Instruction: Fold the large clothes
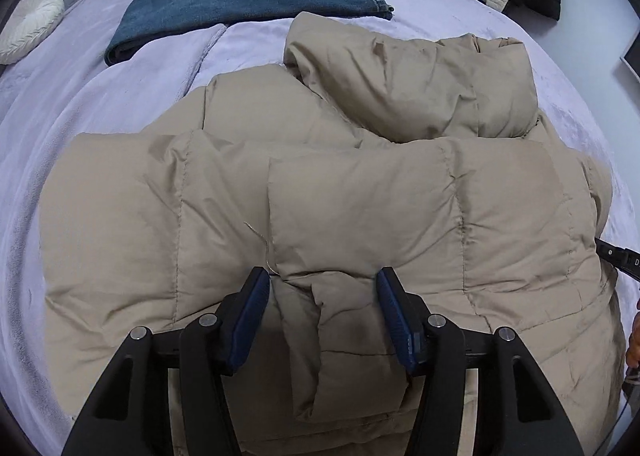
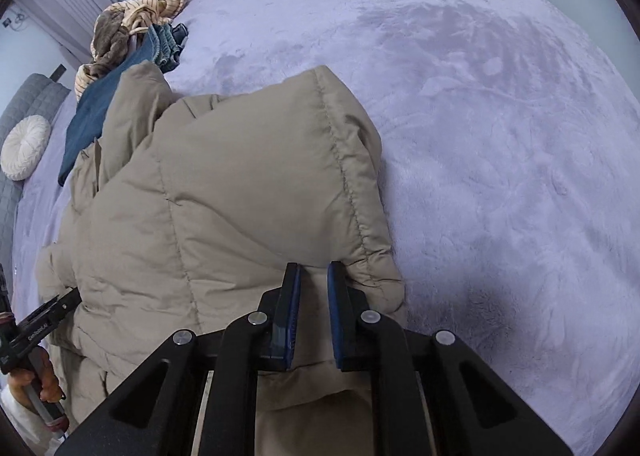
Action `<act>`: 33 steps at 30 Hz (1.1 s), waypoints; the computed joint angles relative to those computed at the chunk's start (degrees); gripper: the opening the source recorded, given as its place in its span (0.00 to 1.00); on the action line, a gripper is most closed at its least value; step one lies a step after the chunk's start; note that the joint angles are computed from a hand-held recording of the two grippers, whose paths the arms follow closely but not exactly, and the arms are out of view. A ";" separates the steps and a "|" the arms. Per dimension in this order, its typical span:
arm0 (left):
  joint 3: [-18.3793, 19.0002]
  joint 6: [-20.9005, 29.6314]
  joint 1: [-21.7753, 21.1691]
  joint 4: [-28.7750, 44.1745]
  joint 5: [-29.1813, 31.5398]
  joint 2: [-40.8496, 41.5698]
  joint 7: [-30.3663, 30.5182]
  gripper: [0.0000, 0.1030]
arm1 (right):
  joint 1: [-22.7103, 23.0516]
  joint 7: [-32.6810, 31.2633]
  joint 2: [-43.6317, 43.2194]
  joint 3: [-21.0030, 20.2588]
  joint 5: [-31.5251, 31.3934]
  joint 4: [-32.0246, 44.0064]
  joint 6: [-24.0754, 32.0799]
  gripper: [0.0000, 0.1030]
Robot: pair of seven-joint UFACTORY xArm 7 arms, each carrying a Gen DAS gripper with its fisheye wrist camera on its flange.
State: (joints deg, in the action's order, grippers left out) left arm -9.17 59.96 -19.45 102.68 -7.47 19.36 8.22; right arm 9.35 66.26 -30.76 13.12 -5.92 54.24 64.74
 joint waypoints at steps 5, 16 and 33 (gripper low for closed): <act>0.94 4.31 -0.75 3.79 2.41 0.63 -3.28 0.57 | 0.19 -0.26 0.10 -0.32 0.83 1.82 2.56 0.13; 1.18 10.55 -0.19 -2.61 5.98 -9.90 -7.24 0.57 | 2.68 3.00 -5.50 0.61 8.88 6.34 10.89 0.18; -0.85 18.79 -0.03 -11.21 6.33 -23.82 -12.78 0.93 | 6.64 8.59 -8.36 3.54 16.28 11.18 18.06 0.47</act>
State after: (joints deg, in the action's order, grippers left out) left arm -10.02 78.74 -19.48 91.47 -1.14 -4.46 -4.57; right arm 15.99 74.84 -39.11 16.65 10.36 65.42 82.79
